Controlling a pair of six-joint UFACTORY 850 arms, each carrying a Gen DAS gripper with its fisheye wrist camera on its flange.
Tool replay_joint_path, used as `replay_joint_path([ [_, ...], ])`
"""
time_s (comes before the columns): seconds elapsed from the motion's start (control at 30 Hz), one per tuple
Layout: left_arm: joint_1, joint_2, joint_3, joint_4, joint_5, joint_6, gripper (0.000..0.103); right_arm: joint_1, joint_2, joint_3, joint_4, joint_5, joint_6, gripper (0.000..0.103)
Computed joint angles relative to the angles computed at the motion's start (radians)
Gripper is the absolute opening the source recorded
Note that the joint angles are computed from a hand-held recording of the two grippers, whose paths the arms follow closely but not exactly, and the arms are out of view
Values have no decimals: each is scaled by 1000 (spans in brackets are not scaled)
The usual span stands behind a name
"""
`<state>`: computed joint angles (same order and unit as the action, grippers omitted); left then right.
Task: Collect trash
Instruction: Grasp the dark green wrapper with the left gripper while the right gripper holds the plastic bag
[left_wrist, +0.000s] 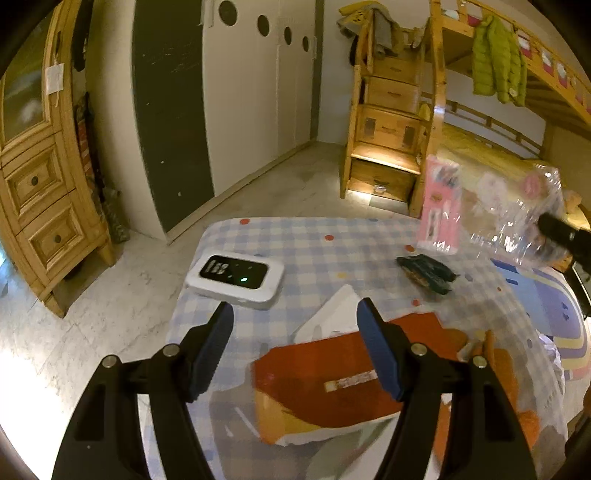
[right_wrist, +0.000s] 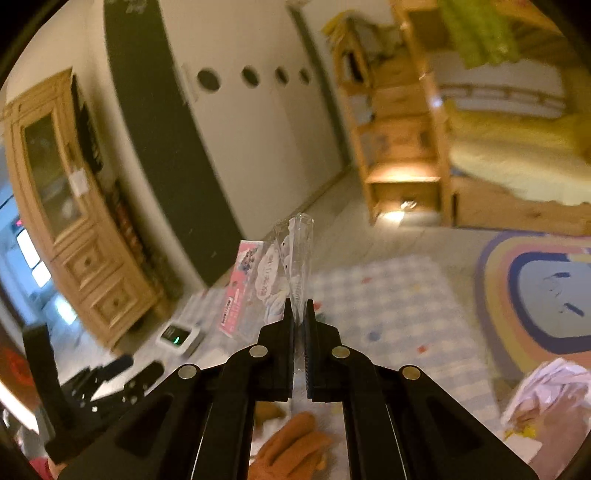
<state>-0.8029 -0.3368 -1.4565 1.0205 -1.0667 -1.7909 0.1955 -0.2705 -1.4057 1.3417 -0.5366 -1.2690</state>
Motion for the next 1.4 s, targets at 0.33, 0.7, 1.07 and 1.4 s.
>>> replay_joint_path([
  [0.33,35,-168,-233,-48,146,202,67,-9,-45,-55,-201,176,221,4],
  [0.7,121,-427,-622,-269,107,457,67,-38,-82,-89,-276,227,323,4],
  [1.07,180,-455,-634,-528,200,551,28,-52,-89,-103,-330,197,381,5],
  [1.4,78,-233,-367,-126,320,275,10,-70,-47,-62,-214,196,305,5],
])
